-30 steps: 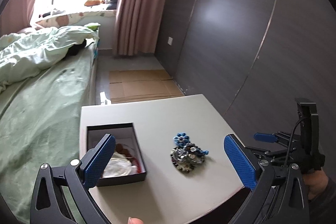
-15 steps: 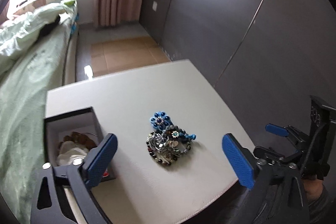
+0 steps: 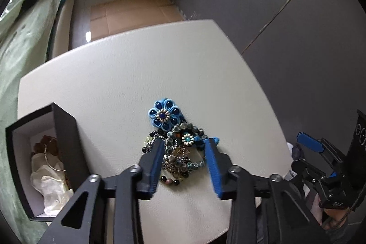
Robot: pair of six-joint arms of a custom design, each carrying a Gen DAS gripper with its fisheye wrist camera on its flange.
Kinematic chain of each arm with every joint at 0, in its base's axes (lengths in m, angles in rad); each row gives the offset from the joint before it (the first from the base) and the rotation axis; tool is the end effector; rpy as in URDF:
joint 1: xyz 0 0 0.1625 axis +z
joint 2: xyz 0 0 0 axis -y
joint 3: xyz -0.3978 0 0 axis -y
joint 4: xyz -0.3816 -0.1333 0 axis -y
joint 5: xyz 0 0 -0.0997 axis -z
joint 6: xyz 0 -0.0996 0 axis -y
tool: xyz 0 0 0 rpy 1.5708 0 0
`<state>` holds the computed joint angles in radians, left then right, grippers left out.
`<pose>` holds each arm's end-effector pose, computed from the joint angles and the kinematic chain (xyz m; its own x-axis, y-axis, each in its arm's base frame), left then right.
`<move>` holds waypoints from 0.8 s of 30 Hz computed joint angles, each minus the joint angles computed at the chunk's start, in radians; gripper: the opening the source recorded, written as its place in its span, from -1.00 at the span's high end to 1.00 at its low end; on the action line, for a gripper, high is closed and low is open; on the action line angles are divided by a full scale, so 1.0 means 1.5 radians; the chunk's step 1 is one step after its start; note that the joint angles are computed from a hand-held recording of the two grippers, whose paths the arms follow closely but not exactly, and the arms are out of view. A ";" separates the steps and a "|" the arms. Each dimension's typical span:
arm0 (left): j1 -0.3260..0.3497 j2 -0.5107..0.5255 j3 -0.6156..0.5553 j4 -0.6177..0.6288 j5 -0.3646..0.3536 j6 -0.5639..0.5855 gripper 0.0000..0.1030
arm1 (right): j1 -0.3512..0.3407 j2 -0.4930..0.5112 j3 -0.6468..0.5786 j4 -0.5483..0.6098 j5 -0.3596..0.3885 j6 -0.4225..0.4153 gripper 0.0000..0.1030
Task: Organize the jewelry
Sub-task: 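Grasp a blue beaded strand with the left tool while the right tool grasps the blue flower piece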
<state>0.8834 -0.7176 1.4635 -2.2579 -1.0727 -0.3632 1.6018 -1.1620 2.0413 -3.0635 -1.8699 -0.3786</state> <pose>-0.2881 -0.6360 0.0719 -0.8431 0.2672 -0.4667 0.3572 0.9270 -0.1145 0.1206 -0.5343 0.2131 -0.8830 -0.1721 0.4367 -0.3785 0.8111 -0.4458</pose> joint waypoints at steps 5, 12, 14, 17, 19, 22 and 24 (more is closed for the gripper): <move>0.011 0.021 -0.028 0.037 -0.001 -0.019 0.40 | -0.006 0.008 -0.019 0.043 0.015 0.019 -0.52; 0.011 0.044 -0.052 0.095 0.024 -0.036 0.51 | 0.003 0.048 -0.071 0.110 0.006 0.035 -0.44; 0.009 0.045 -0.053 0.103 0.039 -0.036 0.78 | 0.004 0.060 -0.083 0.122 0.007 0.039 -0.44; 0.008 0.041 -0.052 0.101 0.036 -0.013 0.81 | 0.005 0.069 -0.093 0.130 0.008 0.044 -0.44; 0.002 0.030 -0.044 0.085 0.034 -0.002 0.81 | 0.006 0.074 -0.098 0.135 0.006 0.046 -0.44; -0.003 0.012 -0.034 0.058 0.019 0.012 0.81 | 0.010 0.080 -0.108 0.143 0.006 0.046 -0.44; -0.008 0.002 -0.028 0.043 0.011 0.023 0.81 | 0.012 0.082 -0.112 0.147 0.006 0.044 -0.44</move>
<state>0.8708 -0.7138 1.4208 -2.1941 -1.0558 -0.3288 1.6194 -1.0386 1.8734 -2.8433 -1.8612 -0.3124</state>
